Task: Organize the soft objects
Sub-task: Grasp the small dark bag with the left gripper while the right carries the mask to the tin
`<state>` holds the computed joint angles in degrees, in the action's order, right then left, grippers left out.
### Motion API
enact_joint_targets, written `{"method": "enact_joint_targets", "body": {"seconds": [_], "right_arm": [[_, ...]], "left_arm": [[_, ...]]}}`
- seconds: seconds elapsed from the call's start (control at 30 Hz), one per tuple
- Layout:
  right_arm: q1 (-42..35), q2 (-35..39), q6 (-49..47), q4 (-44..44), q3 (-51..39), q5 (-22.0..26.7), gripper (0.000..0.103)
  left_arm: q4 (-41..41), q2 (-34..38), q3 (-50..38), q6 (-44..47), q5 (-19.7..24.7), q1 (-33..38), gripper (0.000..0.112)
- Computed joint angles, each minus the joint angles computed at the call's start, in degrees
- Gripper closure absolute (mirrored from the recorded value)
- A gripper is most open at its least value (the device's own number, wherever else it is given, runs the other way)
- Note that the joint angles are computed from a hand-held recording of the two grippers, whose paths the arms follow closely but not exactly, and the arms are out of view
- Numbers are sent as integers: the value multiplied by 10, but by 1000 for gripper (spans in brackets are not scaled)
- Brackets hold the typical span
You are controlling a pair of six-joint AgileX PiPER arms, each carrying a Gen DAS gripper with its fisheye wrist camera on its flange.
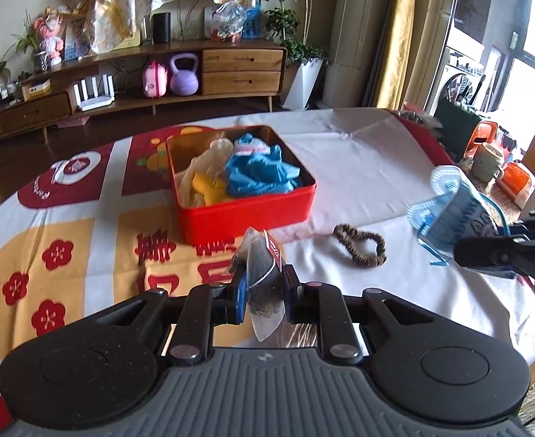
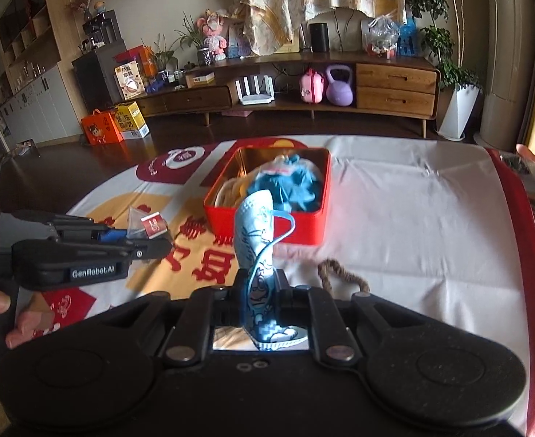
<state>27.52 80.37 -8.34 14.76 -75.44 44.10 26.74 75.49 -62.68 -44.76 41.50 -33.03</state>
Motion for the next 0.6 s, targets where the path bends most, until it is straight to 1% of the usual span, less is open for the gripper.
{"method": "enact_joint_targets", "body": {"seconds": [0.23,0.4,0.53,0.6], "right_arm": [[-11,89,-6,11,-112,13,91],[-14,143,-10,14,-168,13,91],[-15,191,-10,11,-218,18,91],[-13,216,-7,9,-243,19,91]], "left_arm": [[-18,50,-72,65,-5,36,93],[-46,96,-121,107,-16,74,93],[-51,132,-152,114,-35,98,93],[-68,152,-170,123,-47,116,93]]}}
